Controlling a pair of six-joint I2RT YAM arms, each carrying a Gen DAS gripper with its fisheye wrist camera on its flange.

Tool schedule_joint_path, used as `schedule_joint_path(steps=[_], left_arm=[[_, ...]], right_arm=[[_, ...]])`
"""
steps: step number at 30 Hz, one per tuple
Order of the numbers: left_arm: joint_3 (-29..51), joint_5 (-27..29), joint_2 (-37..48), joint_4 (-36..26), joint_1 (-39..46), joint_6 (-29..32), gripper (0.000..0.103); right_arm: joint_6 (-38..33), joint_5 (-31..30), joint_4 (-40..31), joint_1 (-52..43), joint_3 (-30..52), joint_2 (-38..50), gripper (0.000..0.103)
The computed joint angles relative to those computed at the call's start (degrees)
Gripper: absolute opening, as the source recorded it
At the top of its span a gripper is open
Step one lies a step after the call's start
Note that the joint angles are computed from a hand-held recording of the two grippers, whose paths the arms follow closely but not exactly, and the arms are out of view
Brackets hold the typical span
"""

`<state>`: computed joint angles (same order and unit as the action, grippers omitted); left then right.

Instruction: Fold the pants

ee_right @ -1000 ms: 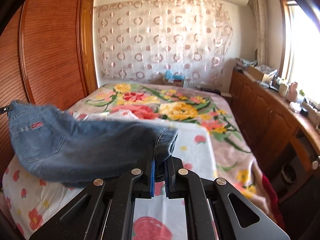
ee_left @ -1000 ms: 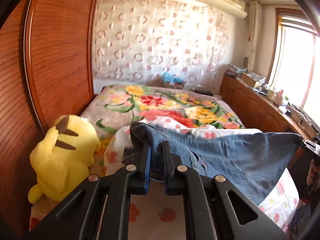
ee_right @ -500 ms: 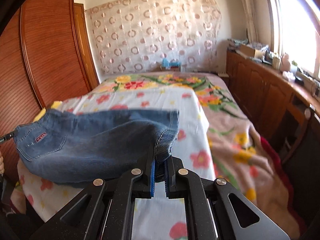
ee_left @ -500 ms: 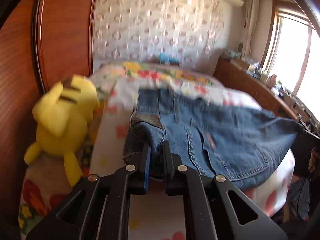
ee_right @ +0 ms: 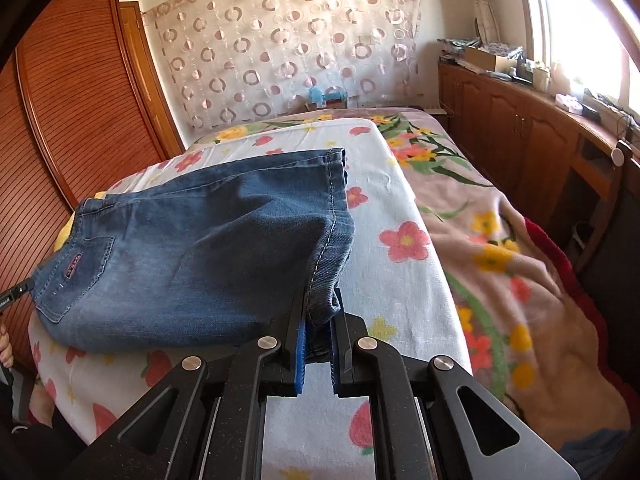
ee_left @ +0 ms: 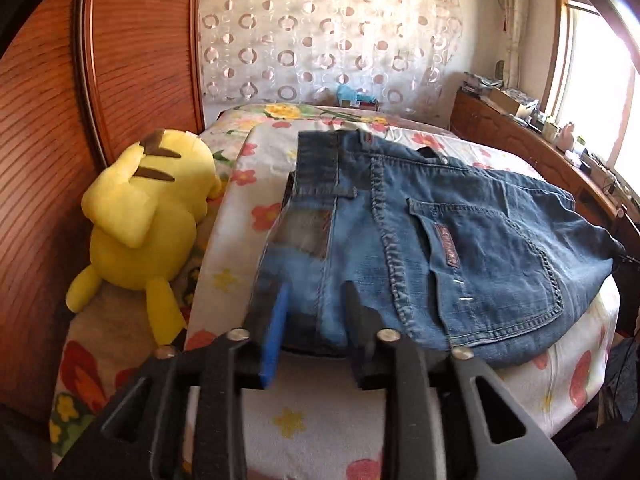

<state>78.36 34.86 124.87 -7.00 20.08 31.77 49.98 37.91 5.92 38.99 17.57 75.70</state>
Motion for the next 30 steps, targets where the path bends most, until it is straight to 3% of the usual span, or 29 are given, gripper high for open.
schedule_joint_path(steps=[2, 3, 9, 12, 18, 30], left_arm=[[-1.86, 0.51, -1.63, 1.8, 0.2, -0.08, 0.048], [-2.67, 1.13, -2.41, 2.44, 0.31, -0.11, 0.048], [-3.22, 2.98, -3.85, -0.43, -1.78, 1.62, 0.081], [-3.32, 2.75, -3.67, -1.7, -4.24, 2.71, 0.081], [-6.77, 1.8, -4.3, 3.2, -9.62, 0.55, 0.081], [-10.06, 0.14, -4.99, 5.06, -17.24, 0.55, 0.081]], right_arm=[[1.6, 1.22, -2.27, 1.85, 0.19, -0.82, 0.008], [1.67, 1.45, -2.63, 2.1, 0.33, -0.75, 0.009], [2.52, 2.59, -3.89, 3.38, 0.32, -1.58, 0.021], [2.5, 2.78, -3.95, 4.47, -0.18, -2.83, 0.021], [4.36, 4.45, -7.17, 7.13, 0.15, -4.69, 0.026], [4.56, 3.58, -6.53, 7.1, 1.67, -1.3, 0.026]])
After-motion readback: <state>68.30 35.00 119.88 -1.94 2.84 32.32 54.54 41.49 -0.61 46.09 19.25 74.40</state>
